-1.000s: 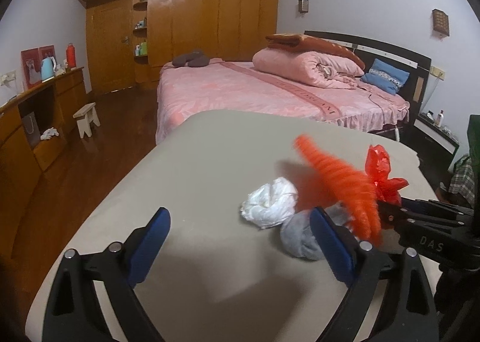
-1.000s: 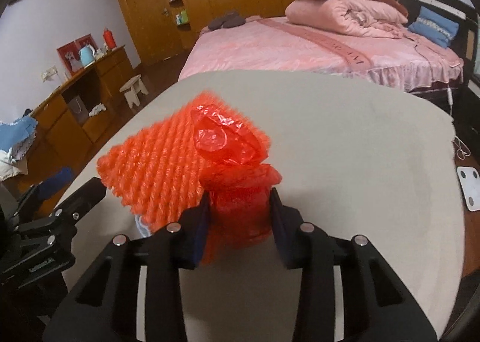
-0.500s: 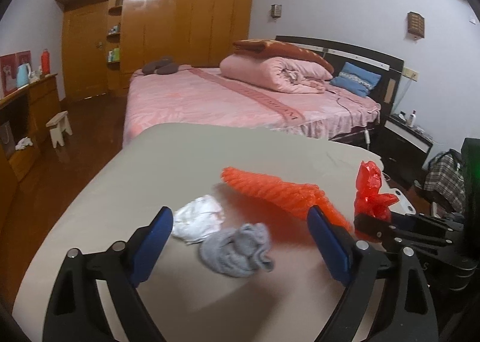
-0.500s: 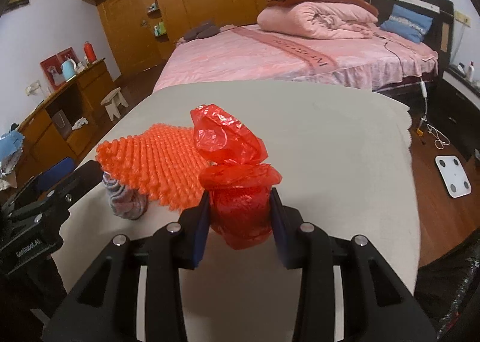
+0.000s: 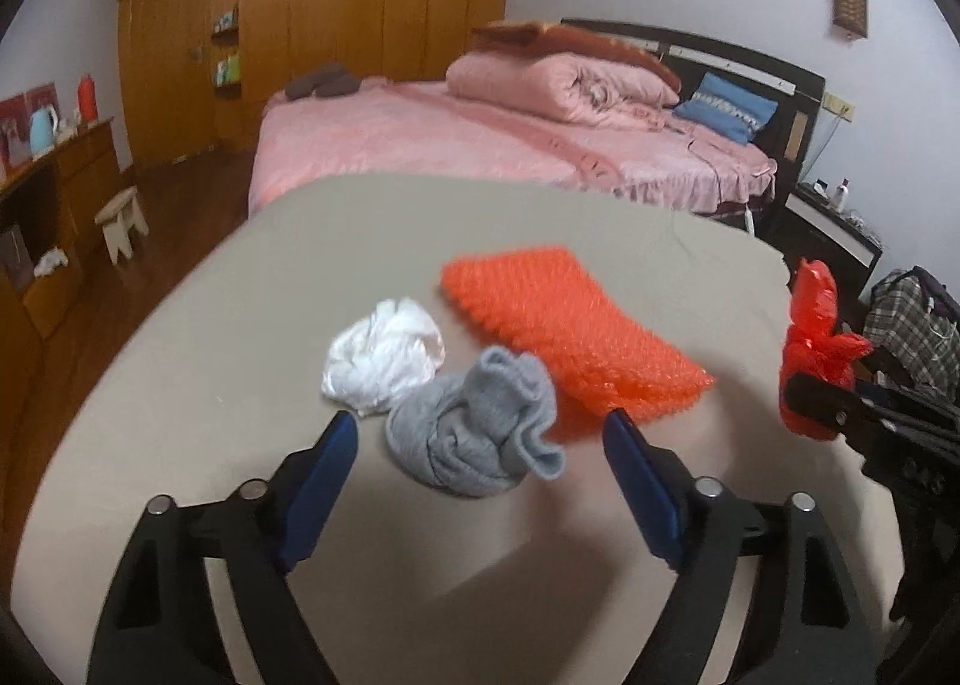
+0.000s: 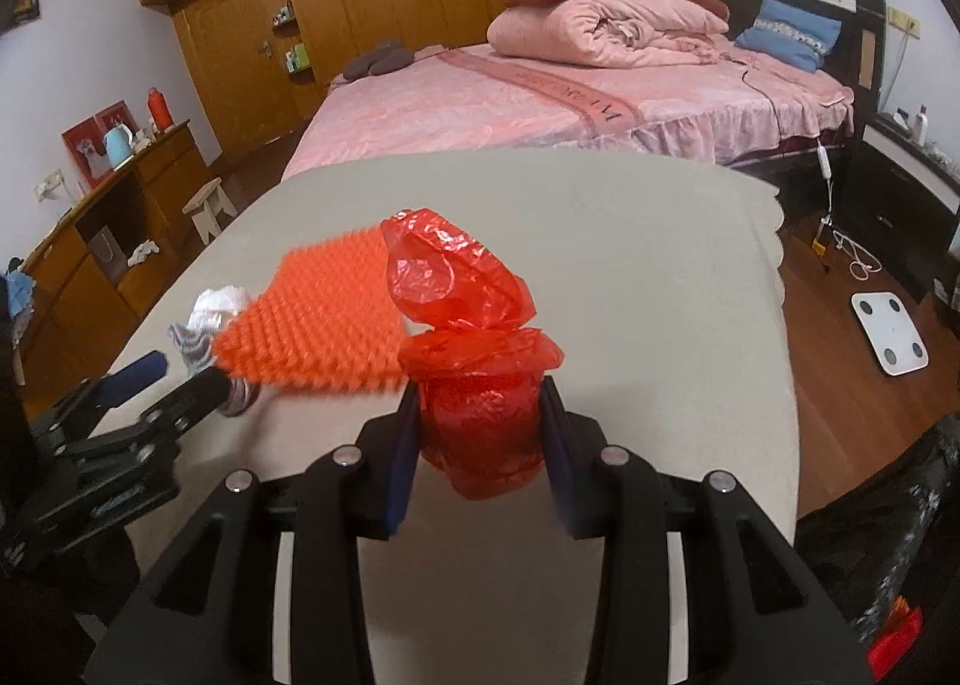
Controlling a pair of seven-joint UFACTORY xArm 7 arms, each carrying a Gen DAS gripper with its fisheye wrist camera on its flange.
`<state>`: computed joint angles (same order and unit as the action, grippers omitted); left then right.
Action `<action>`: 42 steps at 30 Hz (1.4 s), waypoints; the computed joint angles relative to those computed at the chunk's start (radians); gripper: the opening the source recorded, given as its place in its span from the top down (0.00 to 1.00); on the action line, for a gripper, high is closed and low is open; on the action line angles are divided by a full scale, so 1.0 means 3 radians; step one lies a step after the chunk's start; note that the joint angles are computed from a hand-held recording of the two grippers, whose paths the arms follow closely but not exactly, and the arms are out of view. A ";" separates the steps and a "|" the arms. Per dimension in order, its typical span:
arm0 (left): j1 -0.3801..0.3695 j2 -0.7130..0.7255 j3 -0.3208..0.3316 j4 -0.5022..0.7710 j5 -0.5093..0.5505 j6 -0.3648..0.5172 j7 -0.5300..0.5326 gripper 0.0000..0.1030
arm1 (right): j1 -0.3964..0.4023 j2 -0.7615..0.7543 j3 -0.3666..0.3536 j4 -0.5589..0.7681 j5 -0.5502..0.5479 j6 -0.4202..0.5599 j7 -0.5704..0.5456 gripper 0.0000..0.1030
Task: Collect trash
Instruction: 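Grasp the grey sock with the left gripper while the right holds the red bag, then carry the grey sock and red bag over the bin and open both grippers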
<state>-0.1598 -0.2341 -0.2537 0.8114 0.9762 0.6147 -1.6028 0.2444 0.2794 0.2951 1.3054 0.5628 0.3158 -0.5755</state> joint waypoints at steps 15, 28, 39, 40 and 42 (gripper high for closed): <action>0.0014 0.0139 0.0136 0.0010 -0.0320 -0.0190 0.0151 0.58 | 0.0012 -0.0100 0.0015 -0.0154 0.0108 0.0049 -0.0089 0.65; -0.0050 -0.0410 -0.0230 -0.0143 -0.0459 0.0214 0.0125 0.58 | 0.0055 -0.0495 -0.0090 -0.0418 0.0590 0.0118 -0.0447 0.65; -0.0094 -0.0564 -0.0464 0.0068 -0.0543 0.0470 0.0258 0.58 | 0.0185 -0.1012 -0.0395 -0.0705 0.1046 0.0310 -0.0797 0.64; -0.0097 -0.0552 -0.0482 0.0105 -0.0538 0.0486 0.0271 0.58 | 0.0197 -0.1060 -0.0427 -0.0735 0.1060 0.0321 -0.0813 0.64; -0.0118 -0.0530 -0.0516 0.0176 -0.0528 0.0502 0.0286 0.58 | 0.0221 -0.1140 -0.0485 -0.0777 0.1061 0.0344 -0.0813 0.64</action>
<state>-0.1952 -0.3932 -0.4087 0.8641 0.8179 0.7653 -1.5170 0.3108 -0.0628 0.1497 1.0724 0.8810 0.4189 -0.8194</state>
